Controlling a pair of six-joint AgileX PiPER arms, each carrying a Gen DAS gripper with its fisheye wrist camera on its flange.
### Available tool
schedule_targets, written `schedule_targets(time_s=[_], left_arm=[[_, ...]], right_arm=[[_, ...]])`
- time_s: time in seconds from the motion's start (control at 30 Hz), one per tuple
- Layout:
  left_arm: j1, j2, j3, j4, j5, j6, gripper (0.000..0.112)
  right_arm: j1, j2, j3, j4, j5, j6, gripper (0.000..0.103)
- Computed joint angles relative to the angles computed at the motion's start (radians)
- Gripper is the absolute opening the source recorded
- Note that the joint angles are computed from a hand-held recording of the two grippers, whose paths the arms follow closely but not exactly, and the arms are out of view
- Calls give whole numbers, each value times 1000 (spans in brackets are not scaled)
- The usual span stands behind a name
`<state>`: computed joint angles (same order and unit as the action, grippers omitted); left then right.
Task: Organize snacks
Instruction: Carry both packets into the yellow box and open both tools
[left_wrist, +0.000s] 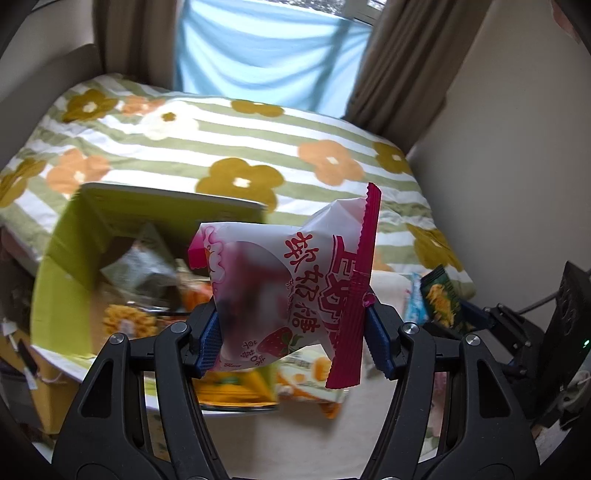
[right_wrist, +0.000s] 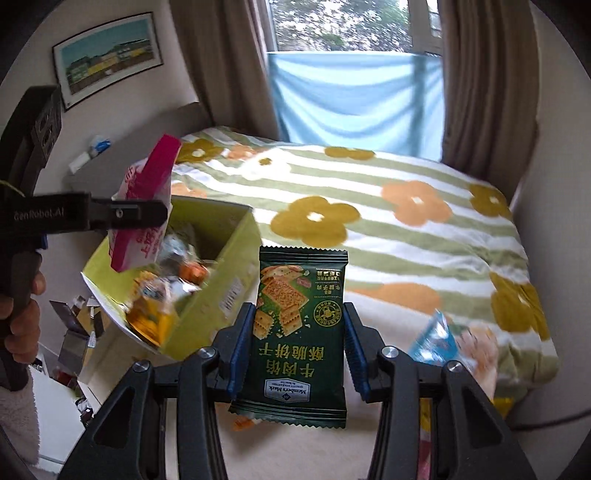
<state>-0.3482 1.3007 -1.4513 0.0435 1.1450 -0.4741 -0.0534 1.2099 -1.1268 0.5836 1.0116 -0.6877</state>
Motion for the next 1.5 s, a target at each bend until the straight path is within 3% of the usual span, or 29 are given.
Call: schedule_targets(time_s=[0.2, 0.43, 0.57, 0.63, 0.67, 0.7, 0.73, 1.13, 1.4, 1.43, 1.5], left_arm=[[363, -45, 106, -189, 12, 307, 62], [638, 51, 195, -320, -24, 599, 62], [675, 104, 236, -308, -62, 670, 62], [678, 107, 255, -282, -89, 687, 69], [671, 97, 273, -264, -112, 690, 79], [662, 86, 284, -244, -123, 686, 96], [654, 75, 298, -220, -137, 679, 103], [679, -19, 407, -222, -126, 696, 103], [690, -65, 424, -218, -110, 685, 103], [688, -71, 426, -212, -107, 681, 103], [685, -80, 429, -203, -100, 672, 103]], right_arm=[[311, 92, -96, -147, -120, 276, 42], [523, 238, -184, -306, -200, 511, 42], [590, 312, -219, -372, -216, 614, 42], [607, 337, -233, -392, -211, 647, 42], [613, 346, -236, -397, -211, 660, 42], [614, 354, -239, -396, -211, 667, 42], [617, 365, -253, -403, -203, 678, 42], [623, 460, -360, -310, -146, 608, 42], [648, 584, -515, -221, -70, 572, 42], [647, 593, -519, -207, -65, 574, 43], [641, 602, -523, -172, -59, 571, 56]])
